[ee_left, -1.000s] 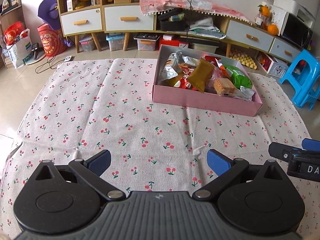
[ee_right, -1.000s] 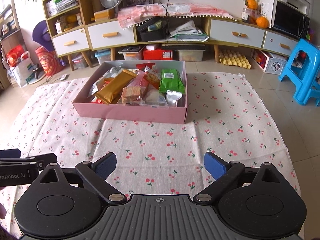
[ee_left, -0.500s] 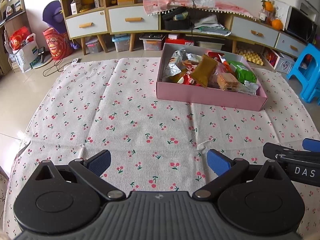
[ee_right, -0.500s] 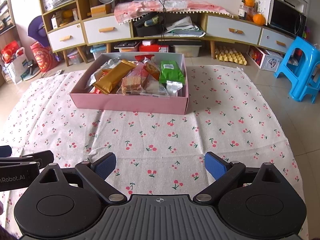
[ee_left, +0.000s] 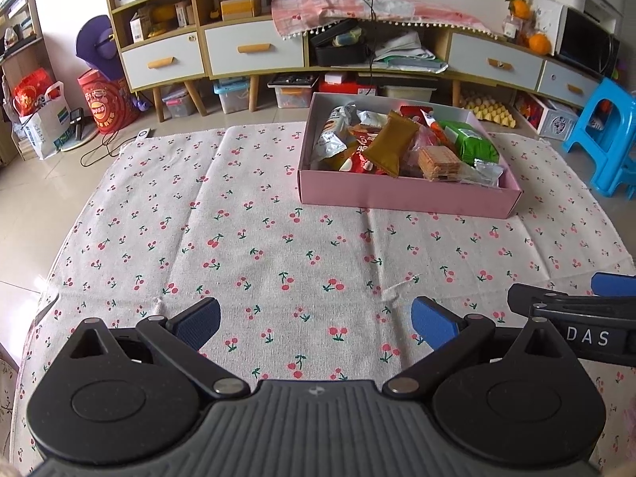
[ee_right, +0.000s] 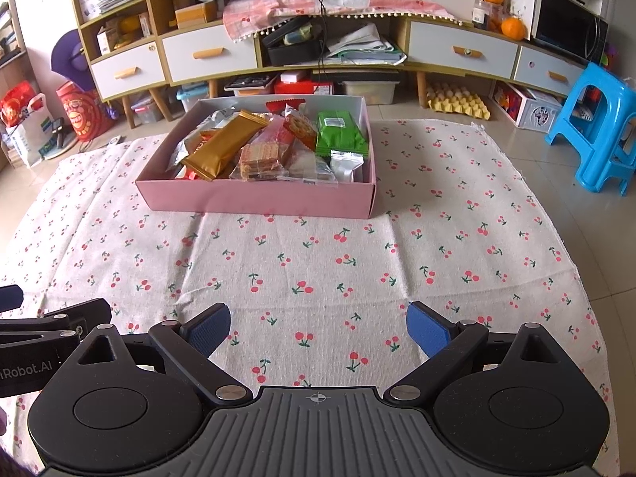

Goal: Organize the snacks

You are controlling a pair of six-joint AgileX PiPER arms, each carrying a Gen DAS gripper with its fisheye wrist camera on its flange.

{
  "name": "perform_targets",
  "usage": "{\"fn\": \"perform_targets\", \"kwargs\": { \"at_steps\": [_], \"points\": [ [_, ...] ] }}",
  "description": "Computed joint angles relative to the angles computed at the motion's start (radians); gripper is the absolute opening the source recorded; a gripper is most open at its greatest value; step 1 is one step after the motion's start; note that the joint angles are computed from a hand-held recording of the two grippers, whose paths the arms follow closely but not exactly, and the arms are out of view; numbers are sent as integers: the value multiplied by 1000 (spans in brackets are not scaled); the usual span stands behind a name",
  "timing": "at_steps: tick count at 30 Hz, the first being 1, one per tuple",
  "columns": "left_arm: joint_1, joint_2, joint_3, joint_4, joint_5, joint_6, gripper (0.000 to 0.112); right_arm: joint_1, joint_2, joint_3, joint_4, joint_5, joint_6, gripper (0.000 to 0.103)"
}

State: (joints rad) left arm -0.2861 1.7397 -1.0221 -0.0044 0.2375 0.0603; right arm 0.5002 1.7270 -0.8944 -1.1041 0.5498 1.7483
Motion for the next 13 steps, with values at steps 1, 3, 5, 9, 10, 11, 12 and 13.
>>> {"fn": "perform_targets", "kwargs": {
  "at_steps": [1,3,5,9,10,11,12,13],
  "points": [
    [-1,-1,2,4,-2,-2,102,0,0,0,0,0,0,97],
    [-4,-1,3,14,-4,-8,103,-1,0,0,3,-2,-2,97],
    [-6,-1,3,23,-5,-15,103,-2,0,0,4,-3,-4,97],
    [-11,-4,9,68,-12,-62,102,-2,0,1,3,-3,-3,97],
    [-11,-5,11,68,-15,-62,102,-2,0,2,2,-2,-1,97],
    [-10,-6,11,52,-15,-46,102,-2,0,2,2,-2,-1,97],
    [-7,-5,7,15,-8,-7,102,-3,0,3,2,-3,0,97],
    [-4,-3,3,-22,-1,30,102,-2,-1,3,2,-2,2,97]
  ]
}}
